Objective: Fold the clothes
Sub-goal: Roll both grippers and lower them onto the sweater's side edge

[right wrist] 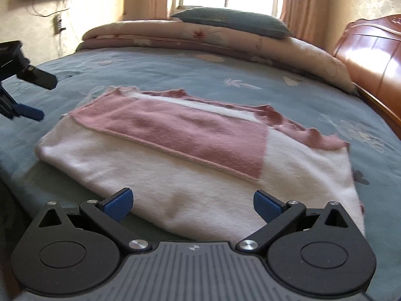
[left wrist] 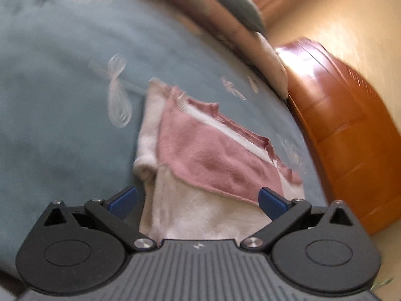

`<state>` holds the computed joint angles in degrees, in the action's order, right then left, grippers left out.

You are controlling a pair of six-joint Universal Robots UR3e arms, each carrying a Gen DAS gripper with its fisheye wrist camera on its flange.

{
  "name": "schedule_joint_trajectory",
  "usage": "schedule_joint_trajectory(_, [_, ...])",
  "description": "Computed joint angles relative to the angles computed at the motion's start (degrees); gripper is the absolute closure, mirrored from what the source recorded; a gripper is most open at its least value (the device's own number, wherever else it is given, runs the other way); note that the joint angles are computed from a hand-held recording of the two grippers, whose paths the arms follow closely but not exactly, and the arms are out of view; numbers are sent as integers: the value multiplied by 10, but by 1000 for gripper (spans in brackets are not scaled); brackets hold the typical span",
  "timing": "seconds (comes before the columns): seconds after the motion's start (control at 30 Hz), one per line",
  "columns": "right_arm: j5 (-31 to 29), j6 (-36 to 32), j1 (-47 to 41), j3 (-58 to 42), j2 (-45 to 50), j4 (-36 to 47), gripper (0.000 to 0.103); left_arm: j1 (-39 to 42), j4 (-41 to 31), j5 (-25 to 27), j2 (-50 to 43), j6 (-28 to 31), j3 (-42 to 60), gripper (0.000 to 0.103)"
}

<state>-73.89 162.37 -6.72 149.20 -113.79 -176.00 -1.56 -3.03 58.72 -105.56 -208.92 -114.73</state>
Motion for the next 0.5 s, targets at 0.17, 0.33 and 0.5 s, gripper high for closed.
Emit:
schedule_joint_trajectory(0.17, [-62,-17,66,-39,53,-31,0,32,38,-38,-14,-26,-33,1])
schedule_joint_trajectory(0.33, [-84,-27,105,-88,79,-20,0,65,56,-105,-53,-66,-28,1])
schedule_joint_trajectory(0.5, [-91,-27,135,-116,103,-21,0,64,97,-143,-86,-99,-54,1])
